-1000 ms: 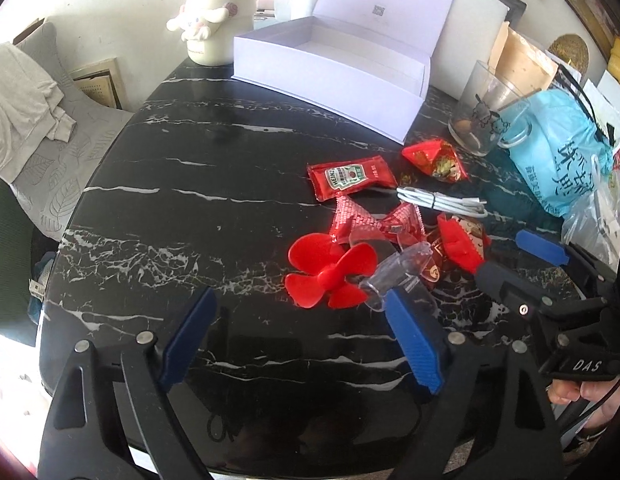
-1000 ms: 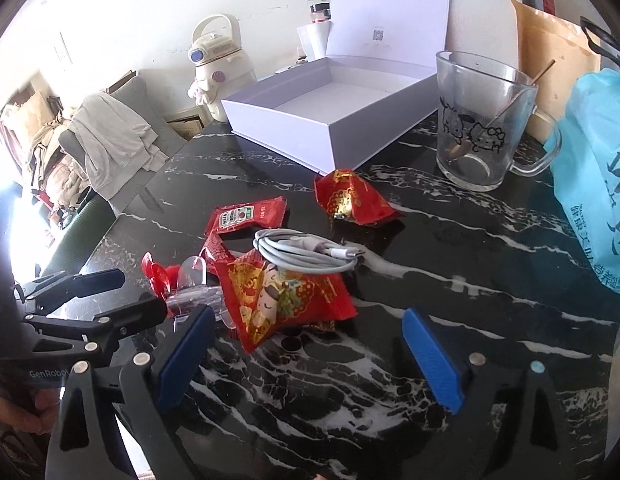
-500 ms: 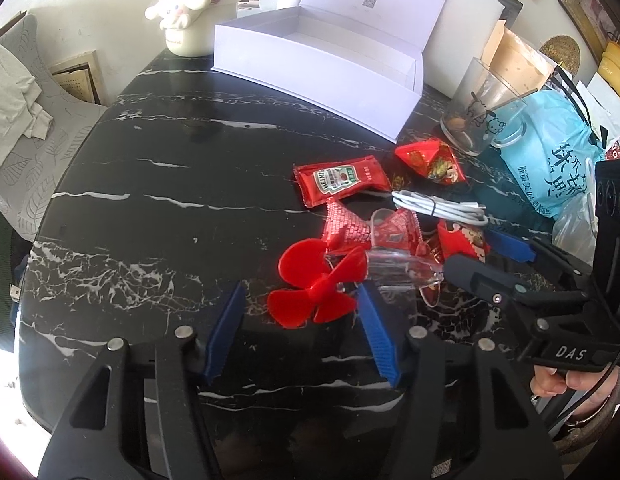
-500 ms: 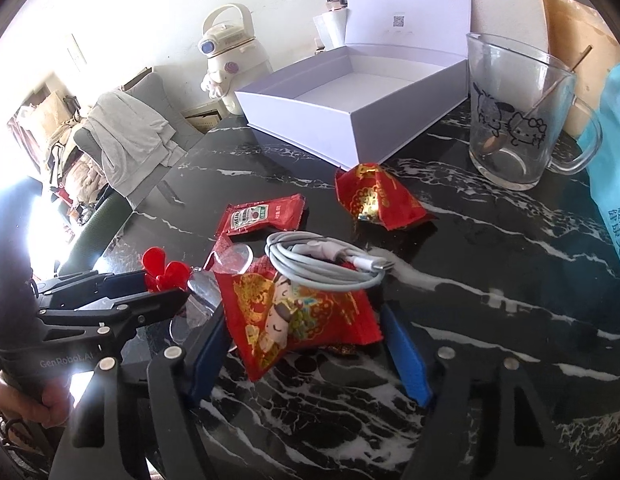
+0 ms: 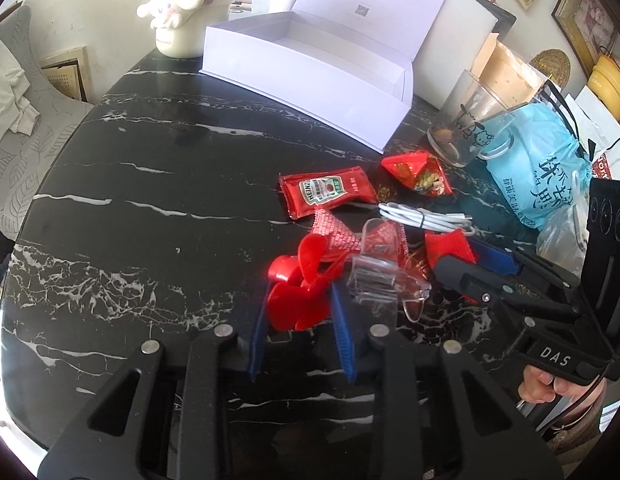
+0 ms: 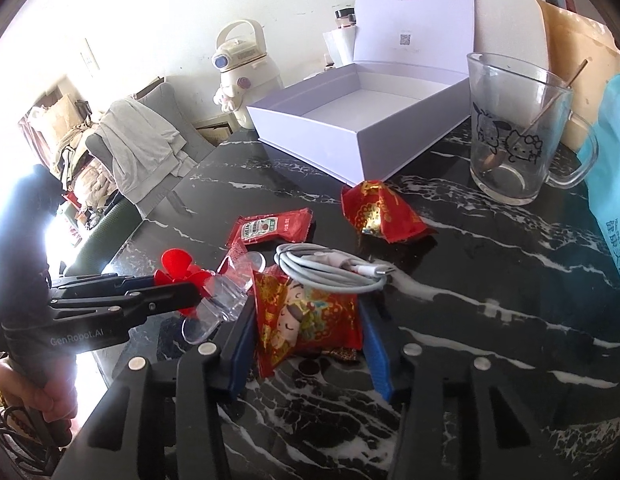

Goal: Organize objects
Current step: 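Grasp the red propeller with the left tool while the right tool grasps the red snack packet, then carry the propeller and snack packet with both tools over the white box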

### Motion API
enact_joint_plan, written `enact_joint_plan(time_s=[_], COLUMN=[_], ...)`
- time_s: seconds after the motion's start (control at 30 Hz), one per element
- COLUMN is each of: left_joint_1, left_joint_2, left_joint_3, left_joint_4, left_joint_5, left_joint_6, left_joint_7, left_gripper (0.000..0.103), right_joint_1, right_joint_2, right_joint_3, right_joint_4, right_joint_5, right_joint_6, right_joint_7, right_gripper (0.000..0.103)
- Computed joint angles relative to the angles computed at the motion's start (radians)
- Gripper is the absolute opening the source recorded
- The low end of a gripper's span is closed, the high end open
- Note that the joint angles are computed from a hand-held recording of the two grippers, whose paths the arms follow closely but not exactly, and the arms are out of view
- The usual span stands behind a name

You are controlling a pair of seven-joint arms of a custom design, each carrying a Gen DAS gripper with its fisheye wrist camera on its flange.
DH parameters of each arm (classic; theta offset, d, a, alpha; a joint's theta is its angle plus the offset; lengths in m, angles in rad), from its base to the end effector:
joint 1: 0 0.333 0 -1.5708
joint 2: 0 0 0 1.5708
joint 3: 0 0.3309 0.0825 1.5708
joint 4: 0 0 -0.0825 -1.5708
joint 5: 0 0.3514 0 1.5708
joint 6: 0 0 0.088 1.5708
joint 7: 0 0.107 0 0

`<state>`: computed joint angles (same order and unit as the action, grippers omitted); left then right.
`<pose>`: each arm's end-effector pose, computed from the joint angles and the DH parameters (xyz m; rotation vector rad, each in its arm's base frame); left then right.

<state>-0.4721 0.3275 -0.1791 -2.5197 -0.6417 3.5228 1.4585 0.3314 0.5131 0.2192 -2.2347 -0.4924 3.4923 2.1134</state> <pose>0.4245 -0.2308 0.2702 -2.1335 1.8066 -0.8441 0.4625 0.3393 0.2757 -2.0300 1.2479 -0.1336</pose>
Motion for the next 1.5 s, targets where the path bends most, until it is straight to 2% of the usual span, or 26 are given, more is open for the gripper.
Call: enact_joint_plan(time_s=[0.2, 0.3, 0.4, 0.57, 0.7, 0.8, 0.93, 1.2, 1.5], left_joint_1=[0.014, 0.016, 0.011, -0.037, -0.053, -0.056, -0.095, -0.111, -0.126], left_joint_2=[-0.016, -0.03, -0.046, -0.062, -0.066, -0.071, -0.077, -0.085, -0.091], left_joint_3=[-0.018, -0.024, -0.026, -0.004, -0.005, -0.013, -0.001, -0.027, -0.047], left_joint_4=[-0.017, -0.032, -0.046, -0.047, -0.043, -0.046, -0.036, -0.015, 0.023], left_joint_5=[0.016, 0.017, 0.008, -0.071, -0.121, -0.138, -0.217, -0.301, -0.385], left_joint_6=[0.009, 0.021, 0.032, 0.037, 0.037, 0.043, 0.05, 0.074, 0.092], left_joint_7=[-0.025, -0.035, -0.038, 0.014, 0.044, 0.051, 0.108, 0.181, 0.28], left_gripper=[0.026, 0.026, 0.026, 0.026, 0.026, 0.026, 0.026, 0.026, 0.026], right_joint_1=[0.013, -0.014, 0.007, 0.026, -0.007, 0.023, 0.039, 0.052, 0.062], right_joint_2=[-0.015, -0.021, -0.035, -0.06, -0.069, -0.087, -0.108, -0.143, -0.173], right_joint_3=[-0.018, 0.001, -0.021, -0.041, -0.02, -0.049, -0.066, -0.085, -0.093], right_joint_4=[-0.023, -0.039, -0.057, -0.093, -0.116, -0.141, -0.173, -0.228, -0.256], right_joint_5=[0.013, -0.006, 0.004, 0.013, -0.019, 0.004, 0.023, 0.058, 0.086], right_joint_6=[0.023, 0.04, 0.057, 0.087, 0.116, 0.138, 0.165, 0.227, 0.253], right_joint_7=[-0.003, 0.012, 0.007, -0.004, 0.024, 0.01, -0.006, -0.033, -0.072], right_gripper=[0.045, 0.045, 0.045, 0.045, 0.045, 0.045, 0.045, 0.045, 0.045])
